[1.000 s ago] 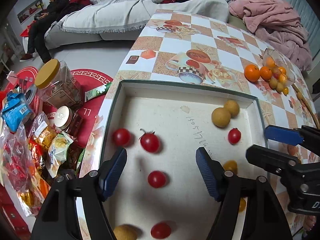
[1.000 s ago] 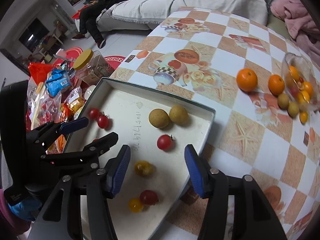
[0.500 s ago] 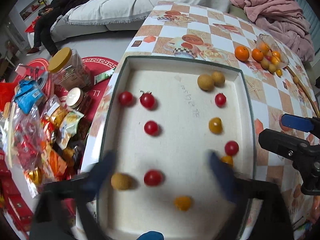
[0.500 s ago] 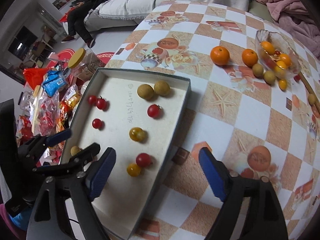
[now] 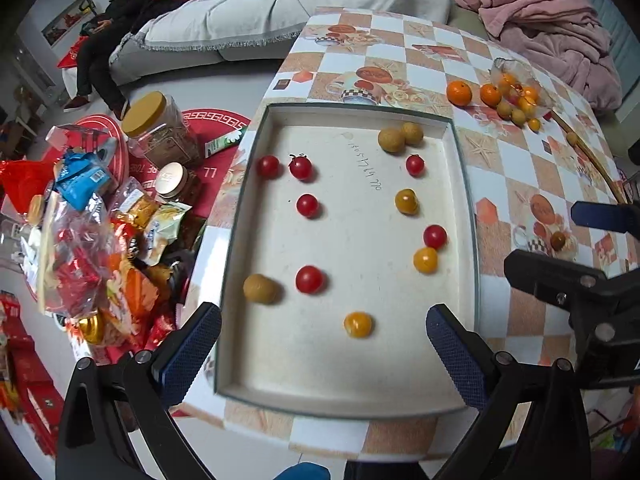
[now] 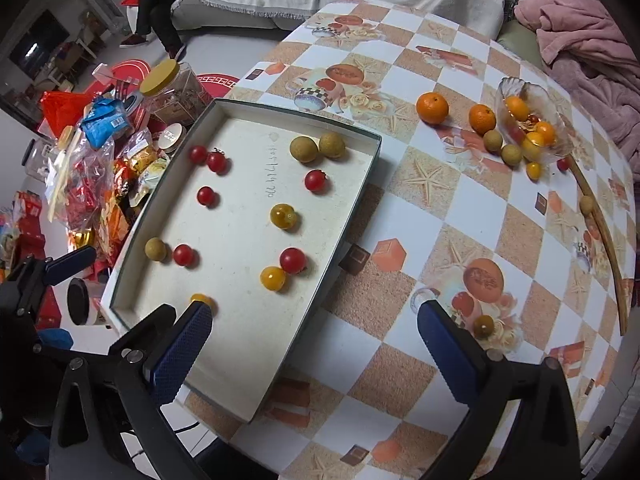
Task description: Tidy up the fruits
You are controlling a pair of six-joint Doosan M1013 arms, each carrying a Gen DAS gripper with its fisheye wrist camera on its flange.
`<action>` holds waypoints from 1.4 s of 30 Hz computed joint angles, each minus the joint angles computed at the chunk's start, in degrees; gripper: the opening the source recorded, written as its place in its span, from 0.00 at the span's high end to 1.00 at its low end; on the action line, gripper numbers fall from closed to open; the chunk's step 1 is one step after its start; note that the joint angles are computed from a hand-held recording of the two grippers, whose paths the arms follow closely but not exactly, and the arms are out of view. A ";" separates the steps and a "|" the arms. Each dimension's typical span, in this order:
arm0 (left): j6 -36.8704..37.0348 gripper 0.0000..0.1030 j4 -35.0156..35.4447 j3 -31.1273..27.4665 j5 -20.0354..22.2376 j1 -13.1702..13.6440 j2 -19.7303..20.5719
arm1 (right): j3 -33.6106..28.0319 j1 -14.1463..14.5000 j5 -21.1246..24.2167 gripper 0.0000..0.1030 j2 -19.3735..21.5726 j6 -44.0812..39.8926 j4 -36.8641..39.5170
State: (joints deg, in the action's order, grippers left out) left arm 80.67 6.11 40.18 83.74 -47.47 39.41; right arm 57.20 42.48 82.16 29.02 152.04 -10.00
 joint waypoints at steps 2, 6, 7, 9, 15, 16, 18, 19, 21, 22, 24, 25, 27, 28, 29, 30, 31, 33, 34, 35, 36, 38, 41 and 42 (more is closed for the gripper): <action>-0.06 0.00 -0.23 0.04 0.80 0.00 -0.46 | -1.00 0.35 1.08 0.00 0.16 -0.02 -0.41; 0.62 0.00 0.23 0.41 2.27 -0.19 -1.32 | -2.91 0.94 2.87 0.00 0.50 -0.06 -0.43; 1.05 0.00 0.72 0.70 2.27 -0.32 -1.62 | -3.26 1.07 3.09 0.00 0.60 0.01 -0.34; 2.15 0.00 1.01 0.94 2.69 -0.45 -2.04 | -4.09 1.27 3.62 0.00 0.87 0.15 0.08; 3.50 0.00 0.21 1.17 3.42 -0.26 -2.66 | -6.05 1.75 5.13 0.00 1.61 0.49 0.14; 3.93 0.00 0.42 1.25 3.52 -0.32 -2.74 | -6.33 1.77 5.42 0.00 1.73 0.54 0.05; 4.43 0.00 0.42 1.34 3.50 -0.36 -2.84 | -6.87 1.86 5.95 0.00 1.95 0.74 -0.10; 4.72 0.00 0.25 1.30 3.55 -0.32 -2.85 | -7.08 1.89 6.16 0.00 2.03 0.82 -0.13; 5.14 0.00 0.06 1.21 3.62 -0.28 -2.84 | -7.68 1.98 6.73 0.00 2.28 0.83 -0.29; 5.38 0.00 0.03 1.17 3.61 -0.29 -2.84 | -7.35 1.92 6.43 0.00 2.15 0.65 -0.20; 5.64 0.00 -0.01 1.23 3.40 -0.28 -2.95 | -7.79 2.00 7.03 0.00 2.34 0.33 -0.43; 5.81 0.00 0.04 1.28 3.27 -0.28 -2.99 | -8.11 2.03 7.37 0.00 2.49 0.20 -0.49; 5.94 0.00 0.10 1.19 3.19 -0.28 -2.98 | -8.60 2.12 8.02 0.00 2.73 -0.08 -0.54; 6.00 0.00 0.04 1.19 3.14 -0.27 -3.00 | -8.84 2.18 8.26 0.00 2.84 -0.15 -0.58; 6.04 0.00 0.03 1.23 3.00 -0.26 -3.04 | -8.86 2.19 8.20 0.00 2.85 -0.11 -0.59; 6.10 0.00 0.00 1.30 2.89 -0.26 -3.11 | -8.96 2.22 8.34 0.00 2.90 -0.25 -0.61; 6.25 0.00 0.00 1.33 2.73 -0.26 -3.16 | -9.08 2.25 8.52 0.00 2.95 -0.39 -0.64; 6.39 0.00 -0.01 1.41 2.50 -0.28 -3.24 | -9.23 2.31 8.83 0.00 3.03 -0.39 -0.77; 6.48 0.00 -0.05 1.57 2.35 -0.28 -3.34 | -9.24 2.32 8.93 0.00 3.02 -0.34 -0.82; 6.55 0.00 -0.08 1.63 2.26 -0.29 -3.38 | -9.34 2.33 9.06 0.00 3.08 -0.33 -0.86; 6.61 0.00 -0.10 1.72 2.19 -0.29 -3.43 | -9.39 2.34 9.18 0.00 3.08 -0.31 -0.95; 6.56 0.00 -0.18 1.71 2.18 -0.29 -3.43 | -9.62 2.36 9.59 0.00 3.19 -0.34 -1.12; 6.58 0.00 -0.18 1.80 2.08 -0.31 -3.49 | -9.86 2.40 9.91 0.00 3.28 -0.37 -1.25; 6.58 0.00 -0.17 1.86 1.98 -0.37 -3.52 | -9.89 2.39 9.97 0.00 3.30 -0.38 -1.22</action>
State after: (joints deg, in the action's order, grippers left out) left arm 87.25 5.95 42.04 85.72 -47.84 35.89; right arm 47.31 44.87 92.13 32.32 151.66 -11.22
